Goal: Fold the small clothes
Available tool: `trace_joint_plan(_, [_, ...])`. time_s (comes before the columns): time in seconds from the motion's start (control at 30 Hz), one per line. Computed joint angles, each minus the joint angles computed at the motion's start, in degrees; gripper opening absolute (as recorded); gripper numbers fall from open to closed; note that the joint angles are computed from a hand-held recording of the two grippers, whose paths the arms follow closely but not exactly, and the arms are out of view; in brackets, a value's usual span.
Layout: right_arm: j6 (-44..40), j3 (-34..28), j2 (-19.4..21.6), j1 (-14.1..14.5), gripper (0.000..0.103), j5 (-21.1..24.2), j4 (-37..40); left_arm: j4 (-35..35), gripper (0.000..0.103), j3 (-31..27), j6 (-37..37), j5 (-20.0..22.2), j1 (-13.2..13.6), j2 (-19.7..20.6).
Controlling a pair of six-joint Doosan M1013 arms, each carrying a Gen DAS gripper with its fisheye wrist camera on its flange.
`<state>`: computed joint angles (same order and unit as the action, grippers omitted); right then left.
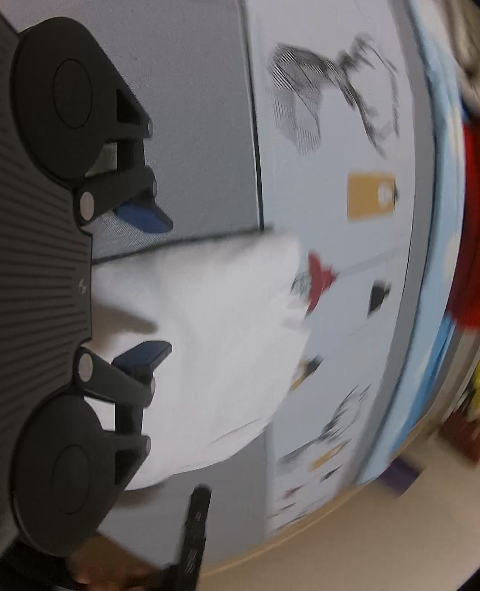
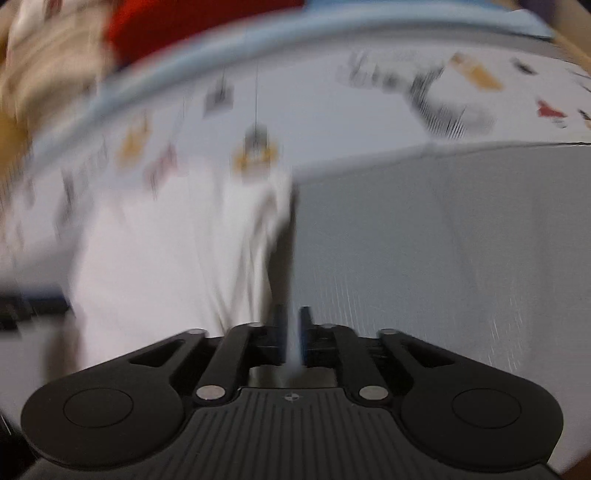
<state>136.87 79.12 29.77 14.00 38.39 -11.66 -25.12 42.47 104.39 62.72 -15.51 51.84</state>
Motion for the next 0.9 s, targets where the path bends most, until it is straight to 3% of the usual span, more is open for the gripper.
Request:
trace_joint_plan(0.1, [11.6, 1.5, -0.7, 0.1, 0.065, -6.5, -5.9, 0.2, 0.071, -3.7, -7.3, 3.0, 0.1, 2.5])
trace_joint_plan(0.2, [5.5, -0.2, 1.0, -0.8, 0.068, -6.6, 4.9, -0.3, 0.071, -6.1, -12.1, 5.7, 0.0, 4.5])
trace_joint_plan(0.27, [0.7, -2.6, 3.0, -1.2, 0.068, -2.4, 12.3, -1.7, 0.071, -7.8, -13.9, 7.3, 0.3, 5.8])
trace_joint_plan(0.37, [1.3, -7.1, 6.1, -0.8, 0.069, 5.7, 11.3, -1.7, 0.068, -8.5, -15.3, 7.8, 0.0, 6.7])
trace_joint_plan(0.4, [2.7, -7.4, 6.3, -0.6, 0.068, 6.0, 10.3, -2.0, 0.055, -7.9, -15.1, 7.1, -0.1, 6.3])
trace_joint_plan(0.43, [3.6, -7.4, 6.4, -0.5, 0.067, 5.5, 9.9, -2.1, 0.049, -8.0, -14.7, 6.9, -0.2, 6.3])
trace_joint_plan(0.5, [4.7, -7.2, 6.3, -0.3, 0.044, 3.9, 9.7, -1.6, 0.034, -7.1, -12.1, 5.3, -0.4, 5.6])
trace_joint_plan(0.53, [5.0, -7.0, 6.2, -0.2, 0.037, 3.2, 9.8, -1.3, 0.029, -6.2, -9.8, 3.5, -0.5, 4.8])
trace_joint_plan(0.57, [6.1, -6.7, 6.1, 0.0, 0.022, 1.9, 8.9, -0.6, 0.028, -4.5, -8.0, 0.5, -0.7, 3.6])
trace_joint_plan(0.6, [7.4, -6.7, 5.9, 0.4, 0.019, 0.4, 7.2, 0.1, 0.028, -2.8, -6.8, -2.9, -0.8, 2.4])
trace_joint_plan(0.67, [9.7, -5.2, 4.9, 1.0, 0.017, -6.4, 3.2, -0.2, 0.029, 0.5, -4.9, -9.8, -0.6, 0.1])
trace_joint_plan(0.7, [10.5, -4.3, 4.6, 1.1, 0.017, -10.4, 1.2, -1.5, 0.034, 1.9, -3.7, -12.9, -0.3, -0.8])
trace_joint_plan(0.77, [16.2, -3.8, 4.4, 2.1, 0.022, -15.4, -8.1, -1.5, 0.056, 3.5, -4.7, -17.2, 0.2, -1.6])
trace_joint_plan(0.8, [19.0, -4.4, 4.6, 2.6, 0.033, -14.8, -12.5, 0.0, 0.07, 3.3, -6.6, -17.2, 0.3, -1.6])
trace_joint_plan(0.87, [22.5, -6.5, 5.7, 3.5, 0.05, -9.4, -18.1, 2.4, 0.073, 0.9, -9.3, -12.8, 0.8, -0.4])
trace_joint_plan(0.9, [21.7, -7.4, 6.2, 3.8, 0.05, -6.7, -18.8, 4.0, 0.072, -0.1, -11.2, -10.7, 0.9, 0.2])
